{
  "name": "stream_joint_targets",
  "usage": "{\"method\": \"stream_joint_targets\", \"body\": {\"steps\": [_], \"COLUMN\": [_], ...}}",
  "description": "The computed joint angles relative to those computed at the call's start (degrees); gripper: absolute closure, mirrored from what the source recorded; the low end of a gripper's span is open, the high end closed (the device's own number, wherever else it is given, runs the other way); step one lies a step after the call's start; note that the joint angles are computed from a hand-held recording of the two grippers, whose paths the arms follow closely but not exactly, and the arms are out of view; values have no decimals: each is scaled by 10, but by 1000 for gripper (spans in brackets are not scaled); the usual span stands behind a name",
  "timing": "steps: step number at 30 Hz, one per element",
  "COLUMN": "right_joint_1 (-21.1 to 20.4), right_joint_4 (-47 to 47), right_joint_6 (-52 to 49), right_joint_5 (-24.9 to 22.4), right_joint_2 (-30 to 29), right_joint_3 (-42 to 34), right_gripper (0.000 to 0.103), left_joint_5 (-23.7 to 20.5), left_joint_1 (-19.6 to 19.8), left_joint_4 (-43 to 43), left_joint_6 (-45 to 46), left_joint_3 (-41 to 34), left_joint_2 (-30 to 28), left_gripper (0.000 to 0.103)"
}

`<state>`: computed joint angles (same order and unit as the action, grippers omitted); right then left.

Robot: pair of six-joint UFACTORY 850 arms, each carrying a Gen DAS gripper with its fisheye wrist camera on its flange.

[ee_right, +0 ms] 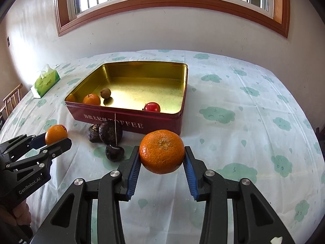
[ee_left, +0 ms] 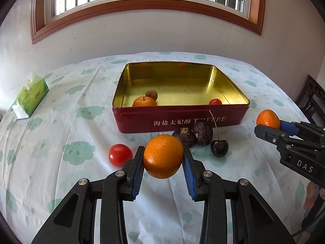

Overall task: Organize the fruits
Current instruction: 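Carry both mandarins in the left and right tools over the tin box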

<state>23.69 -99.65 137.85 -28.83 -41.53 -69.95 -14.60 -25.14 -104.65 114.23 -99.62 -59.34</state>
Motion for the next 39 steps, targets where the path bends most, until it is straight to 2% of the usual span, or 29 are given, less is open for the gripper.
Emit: {"method": "stream_joint_targets", "body": {"steps": [6, 15, 17, 21, 31, 39], "right_joint_1": [-7, -27, -31, -39, -57, -63], "right_joint_4": [-3, -6, 1, 18, 60, 84], "right_joint_6": [-20, -53, -69, -97, -149, -182], "right_joint_5": [2, 25, 31, 43, 73, 78], "right_joint_2": [-3, -24, -32, -50, -81, -96], "right_joint_3": [-16, -63, -77, -103, -141, -161], "right_gripper": [65, 65, 65, 65, 65, 65], "left_joint_5": [-12, -16, -22, -38, -60, -109], "left_joint_1": [7, 5, 4, 2, -12, -20], "left_joint_4": [9, 109, 156, 315, 537, 709], "left_joint_6": [-22, -136, -185, -357, -570, -738], "left_joint_3": [-24, -113, -142, -221, -353, -502], "left_joint_2": [-6, -44, -58, -101, -179, -265], "left_gripper": [66, 66, 66, 66, 66, 66]}}
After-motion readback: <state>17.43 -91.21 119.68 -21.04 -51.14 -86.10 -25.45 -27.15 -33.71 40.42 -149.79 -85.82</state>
